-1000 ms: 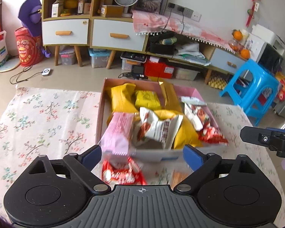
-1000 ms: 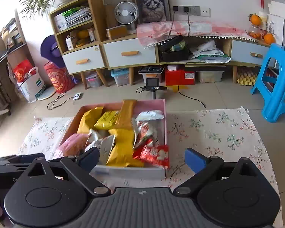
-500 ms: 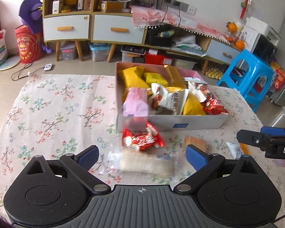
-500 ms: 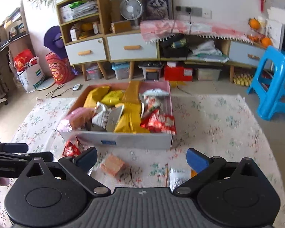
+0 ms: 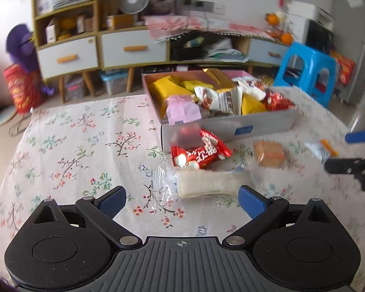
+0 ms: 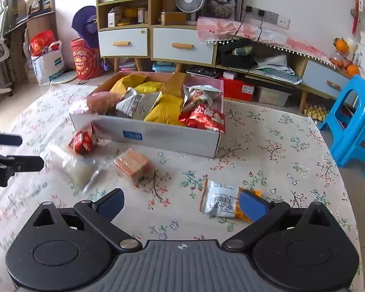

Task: Organize snacks
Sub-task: 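Grasp the clear cream-bread packet with the left tool while the right tool grasps the wafer packet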

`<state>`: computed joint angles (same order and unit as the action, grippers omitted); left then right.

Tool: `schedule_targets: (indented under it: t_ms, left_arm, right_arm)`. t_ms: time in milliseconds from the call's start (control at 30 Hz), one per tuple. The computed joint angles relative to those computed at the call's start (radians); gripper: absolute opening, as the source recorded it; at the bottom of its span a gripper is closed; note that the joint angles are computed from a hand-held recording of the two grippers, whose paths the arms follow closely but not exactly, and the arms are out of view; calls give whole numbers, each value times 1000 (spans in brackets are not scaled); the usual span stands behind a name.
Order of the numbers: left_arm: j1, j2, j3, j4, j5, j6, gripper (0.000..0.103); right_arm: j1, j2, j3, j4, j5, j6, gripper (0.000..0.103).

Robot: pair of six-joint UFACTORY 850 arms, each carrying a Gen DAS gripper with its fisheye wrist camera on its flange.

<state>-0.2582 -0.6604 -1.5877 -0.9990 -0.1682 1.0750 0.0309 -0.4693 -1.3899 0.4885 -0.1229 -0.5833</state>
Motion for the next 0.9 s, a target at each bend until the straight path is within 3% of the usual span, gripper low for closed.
schedule_targets:
  t_ms: [167, 267, 367, 567, 767, 833, 900]
  left_arm:
    - [0, -26, -18, -218, -16, 340, 99]
    - [-2, -56, -63, -198, -56, 441, 99]
    - [2, -90, -125, -100, -133, 425, 99]
    - [-2, -161, -242, 115, -223, 300, 99]
    - [14, -239, -389, 334, -441, 64, 98]
    - [21, -258, -430, 376, -546, 25, 98]
    - [22, -247, -416, 390, -586, 54, 98]
  right_arm:
    - [-4, 5, 34, 243, 41, -306, 93]
    - [-1, -10, 24, 389, 31, -480, 93]
    - [6, -35, -5, 481, 8, -604, 93]
    - [24, -94, -86, 441, -37, -620, 93]
    - [32, -166, -183, 153, -81, -368, 89]
    - [29, -182, -204, 128, -97, -327, 88]
    - [25, -190, -214, 176, -107, -355, 87]
